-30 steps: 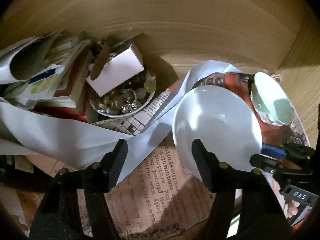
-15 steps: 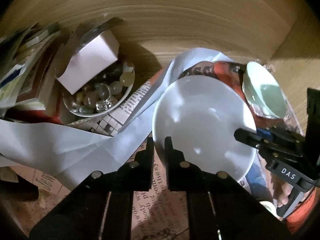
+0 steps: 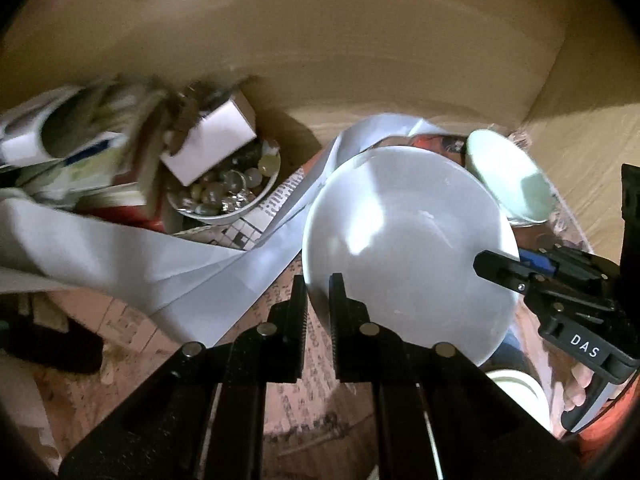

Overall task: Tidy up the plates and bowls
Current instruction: 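Lift the white bowl and carry it over the pink bowl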

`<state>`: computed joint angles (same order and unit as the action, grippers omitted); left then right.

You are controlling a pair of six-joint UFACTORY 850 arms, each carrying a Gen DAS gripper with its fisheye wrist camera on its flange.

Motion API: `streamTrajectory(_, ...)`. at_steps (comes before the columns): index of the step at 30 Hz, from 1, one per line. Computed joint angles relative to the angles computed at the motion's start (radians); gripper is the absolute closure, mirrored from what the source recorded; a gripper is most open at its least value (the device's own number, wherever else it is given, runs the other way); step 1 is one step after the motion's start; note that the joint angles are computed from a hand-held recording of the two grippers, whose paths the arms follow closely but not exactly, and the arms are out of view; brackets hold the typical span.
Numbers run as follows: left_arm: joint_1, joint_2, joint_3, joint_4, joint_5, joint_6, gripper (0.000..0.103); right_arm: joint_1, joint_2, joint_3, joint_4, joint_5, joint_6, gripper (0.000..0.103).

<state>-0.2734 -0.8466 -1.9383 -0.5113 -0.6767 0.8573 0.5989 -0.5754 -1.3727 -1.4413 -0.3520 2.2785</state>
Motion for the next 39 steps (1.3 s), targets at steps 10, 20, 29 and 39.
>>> streamTrajectory(10,0.054,0.232,0.308,-0.318,0.116,0.316,0.094,0.096,0.058,0.024,-0.104,-0.138,0.062,0.082)
streamTrajectory(20,0.13,0.386,0.523,-0.568,0.137,0.57,0.094,0.174,0.051,0.002,-0.173,-0.189,0.104,0.081)
streamTrajectory(29,0.209,0.459,0.637,-0.707,0.126,0.715,0.094,0.219,0.018,-0.04,-0.226,-0.189,0.131,0.081)
streamTrajectory(39,0.291,0.503,0.714,-0.781,0.103,0.79,0.094,0.248,-0.041,-0.11,-0.245,-0.144,0.132,0.081)
